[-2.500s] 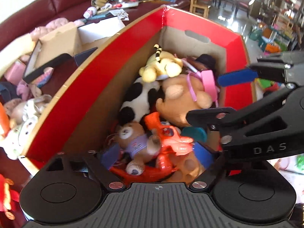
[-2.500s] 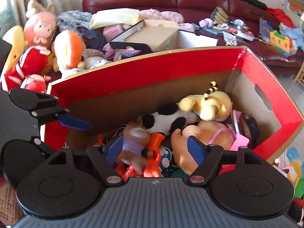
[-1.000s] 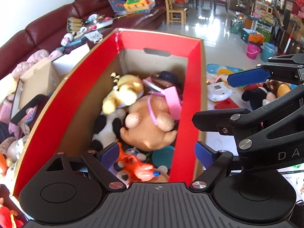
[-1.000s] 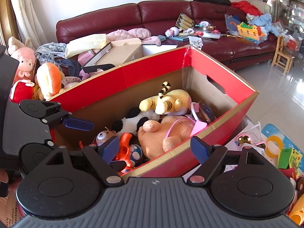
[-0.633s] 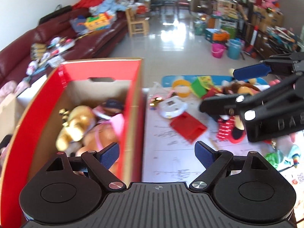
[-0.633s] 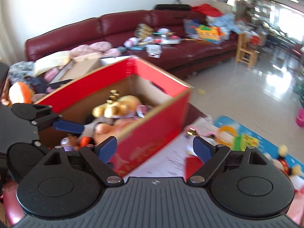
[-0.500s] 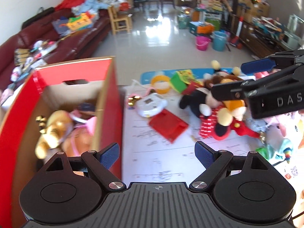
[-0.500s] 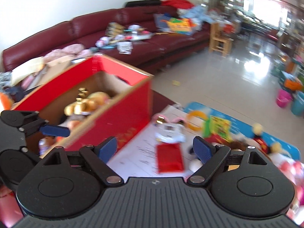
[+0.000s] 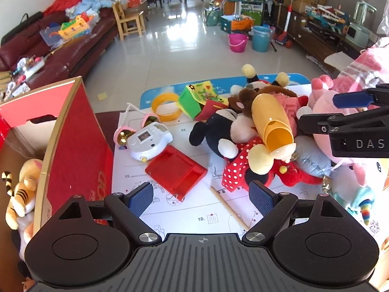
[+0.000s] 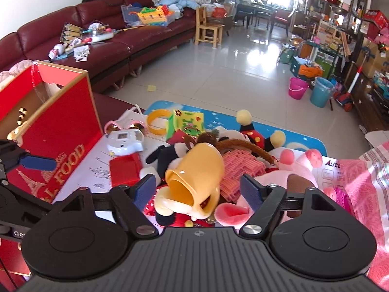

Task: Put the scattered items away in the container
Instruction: 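Move both tools back over the table toward the yellow mug, then close the left tool on the yellow mug while the right tool grips it too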

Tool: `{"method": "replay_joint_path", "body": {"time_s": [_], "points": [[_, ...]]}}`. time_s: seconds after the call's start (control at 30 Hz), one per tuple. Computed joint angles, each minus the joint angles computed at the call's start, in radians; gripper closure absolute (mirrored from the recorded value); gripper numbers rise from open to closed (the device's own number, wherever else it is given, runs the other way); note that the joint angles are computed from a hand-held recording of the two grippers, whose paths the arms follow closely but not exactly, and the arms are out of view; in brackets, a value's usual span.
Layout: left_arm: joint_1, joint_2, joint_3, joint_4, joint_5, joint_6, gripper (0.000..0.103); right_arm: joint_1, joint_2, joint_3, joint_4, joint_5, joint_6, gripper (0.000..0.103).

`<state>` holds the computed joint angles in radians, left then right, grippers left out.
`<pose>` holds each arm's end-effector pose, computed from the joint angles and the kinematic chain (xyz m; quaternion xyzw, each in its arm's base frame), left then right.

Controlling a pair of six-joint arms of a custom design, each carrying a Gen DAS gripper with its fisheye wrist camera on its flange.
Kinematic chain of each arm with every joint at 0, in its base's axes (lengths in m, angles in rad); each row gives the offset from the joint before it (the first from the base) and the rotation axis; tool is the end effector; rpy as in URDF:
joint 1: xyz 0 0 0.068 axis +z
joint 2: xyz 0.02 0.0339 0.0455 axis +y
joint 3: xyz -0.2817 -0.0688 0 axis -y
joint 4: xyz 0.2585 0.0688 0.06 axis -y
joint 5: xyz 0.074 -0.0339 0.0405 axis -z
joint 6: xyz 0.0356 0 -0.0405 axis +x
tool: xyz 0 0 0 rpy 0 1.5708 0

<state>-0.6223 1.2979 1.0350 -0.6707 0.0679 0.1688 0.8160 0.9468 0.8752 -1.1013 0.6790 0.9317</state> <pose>0.2216 -0.1619 0.2875 0.3755 0.8717 -0.1018 0.2978 0.1238 0.0990 0.2897 0.1191 0.9190 -0.0666 0.3699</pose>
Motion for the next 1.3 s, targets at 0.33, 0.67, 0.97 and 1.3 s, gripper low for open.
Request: {"method": "replay_joint_path", "body": {"time_s": [0.33,0.67,0.97,1.3], "points": [[0.019,0.058,0.001,0.05,-0.009,-0.009,0.011,-0.102,0.013,-0.105,0.142,-0.069,-0.108,0.05],[-0.087,0.09,-0.011,0.188,-0.05,0.032,0.012,-0.055,-0.053,-0.186,0.162,-0.066,-0.076,0.05],[-0.073,0.1,-0.001,0.171,0.095,0.137,0.013,0.023,-0.125,-0.19,0.072,-0.014,-0.039,0.05],[-0.167,0.114,-0.022,0.193,0.044,0.245,0.013,0.091,-0.168,-0.162,-0.012,0.043,0.016,0.04]]}}
